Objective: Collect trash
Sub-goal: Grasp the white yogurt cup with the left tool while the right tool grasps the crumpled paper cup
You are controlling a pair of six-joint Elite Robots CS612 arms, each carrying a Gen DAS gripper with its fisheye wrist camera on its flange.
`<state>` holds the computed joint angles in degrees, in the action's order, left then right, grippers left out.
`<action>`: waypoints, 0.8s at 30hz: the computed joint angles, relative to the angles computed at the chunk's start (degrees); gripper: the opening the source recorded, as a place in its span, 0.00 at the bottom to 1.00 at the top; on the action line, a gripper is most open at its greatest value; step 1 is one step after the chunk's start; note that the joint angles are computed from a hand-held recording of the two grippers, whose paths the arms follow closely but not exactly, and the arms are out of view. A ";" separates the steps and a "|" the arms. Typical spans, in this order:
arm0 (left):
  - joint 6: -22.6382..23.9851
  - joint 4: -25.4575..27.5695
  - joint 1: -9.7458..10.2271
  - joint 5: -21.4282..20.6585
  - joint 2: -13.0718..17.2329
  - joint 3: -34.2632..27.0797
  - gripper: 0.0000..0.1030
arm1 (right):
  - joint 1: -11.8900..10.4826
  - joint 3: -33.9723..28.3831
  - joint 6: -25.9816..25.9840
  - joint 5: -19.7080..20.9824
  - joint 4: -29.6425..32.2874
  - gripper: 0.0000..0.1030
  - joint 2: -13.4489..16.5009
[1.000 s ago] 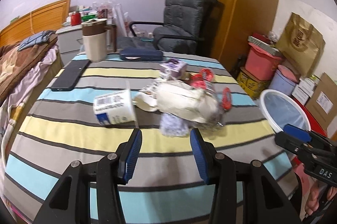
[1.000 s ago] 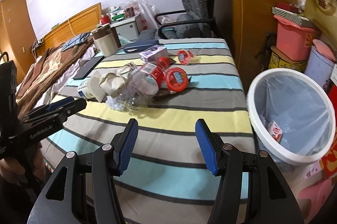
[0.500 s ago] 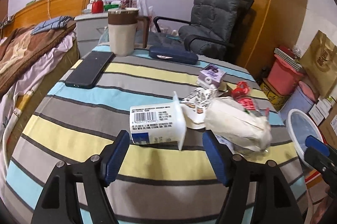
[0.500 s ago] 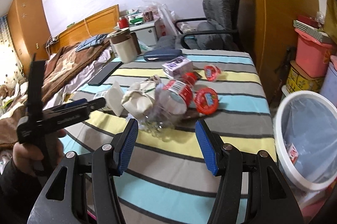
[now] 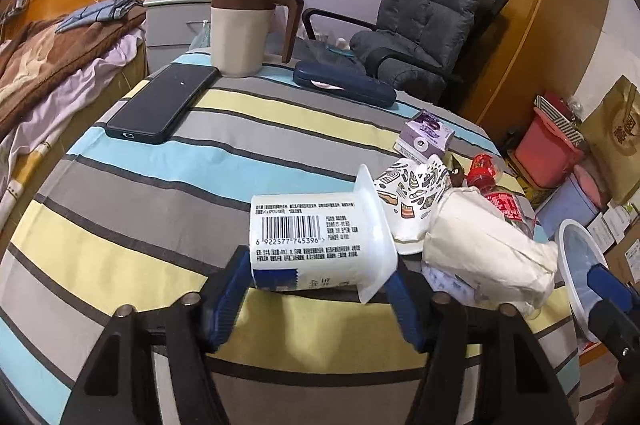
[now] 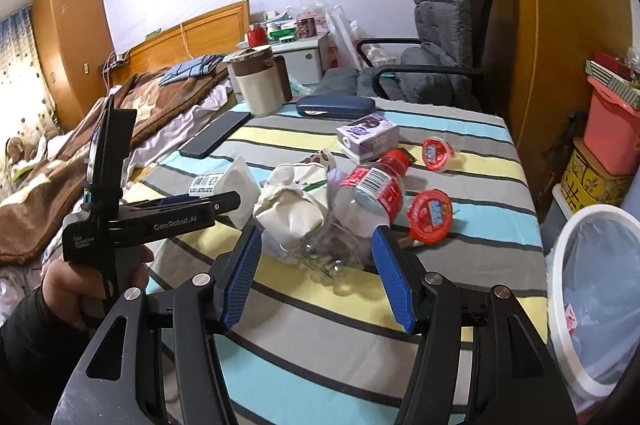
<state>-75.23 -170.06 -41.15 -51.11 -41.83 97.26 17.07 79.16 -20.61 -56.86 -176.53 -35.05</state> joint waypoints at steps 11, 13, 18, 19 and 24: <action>0.14 -1.73 -1.83 1.81 -1.40 2.66 0.62 | 1.27 -2.27 -6.04 -0.13 1.89 0.58 1.24; 0.11 -2.28 -1.99 1.82 -1.58 3.09 0.62 | 1.59 -2.61 -7.47 -0.82 2.19 0.58 1.41; 0.06 -3.61 -2.18 1.63 -1.77 3.91 0.62 | 2.31 -3.31 -10.80 -2.97 0.82 0.58 1.88; 0.00 -3.90 -2.18 1.53 -1.77 4.03 0.62 | 2.48 -3.50 -11.43 -3.55 0.64 0.58 2.00; -0.22 -4.65 -2.23 1.23 -1.89 4.61 0.62 | 3.22 -4.72 -12.77 -7.14 1.80 0.58 2.55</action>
<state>-75.45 -174.71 -43.38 -49.88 -43.71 101.87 20.28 74.44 -33.39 -64.00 -174.73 -32.49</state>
